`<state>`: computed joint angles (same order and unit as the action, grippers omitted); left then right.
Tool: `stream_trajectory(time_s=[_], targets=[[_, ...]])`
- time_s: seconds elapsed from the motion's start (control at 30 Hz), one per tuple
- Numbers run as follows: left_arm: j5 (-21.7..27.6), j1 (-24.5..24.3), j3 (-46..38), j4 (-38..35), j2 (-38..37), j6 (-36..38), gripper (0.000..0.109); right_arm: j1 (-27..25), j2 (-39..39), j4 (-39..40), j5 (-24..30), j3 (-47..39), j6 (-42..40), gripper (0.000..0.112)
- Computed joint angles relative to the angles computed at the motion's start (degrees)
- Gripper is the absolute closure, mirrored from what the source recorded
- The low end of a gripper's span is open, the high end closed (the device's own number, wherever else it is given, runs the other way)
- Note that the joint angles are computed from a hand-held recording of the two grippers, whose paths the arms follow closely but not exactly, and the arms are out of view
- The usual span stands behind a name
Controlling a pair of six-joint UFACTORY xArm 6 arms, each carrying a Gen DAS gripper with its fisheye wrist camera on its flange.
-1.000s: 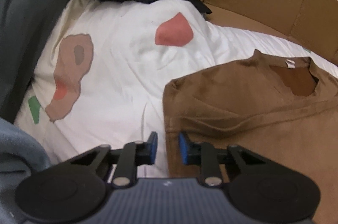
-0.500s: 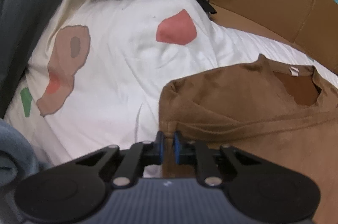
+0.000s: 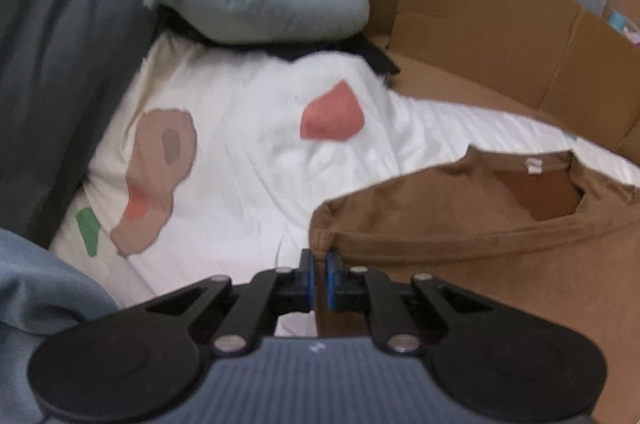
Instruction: Fold clothes
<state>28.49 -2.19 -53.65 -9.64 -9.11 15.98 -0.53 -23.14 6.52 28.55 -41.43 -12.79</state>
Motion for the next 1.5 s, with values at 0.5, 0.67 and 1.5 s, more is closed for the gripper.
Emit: stream_trajectory(time_s=[0.5, 0.67, 1.5], targets=[[0.0, -0.7, -5.9, 0.9, 0.6, -1.5, 0.103, -0.1, -0.8, -3.9, 0.9, -5.7, 2.8, 0.110], [-0.3, -0.8, -9.0, 1.5, 3.3, -1.9, 0.103, 0.1, 2.4, -5.7, 0.9, -9.5, 3.8, 0.110], [0.0, -1.8, -17.2, 10.1, 15.2, -6.4, 0.103, 1.6, 16.9, -15.6, 1.1, -18.2, 10.7, 0.110]])
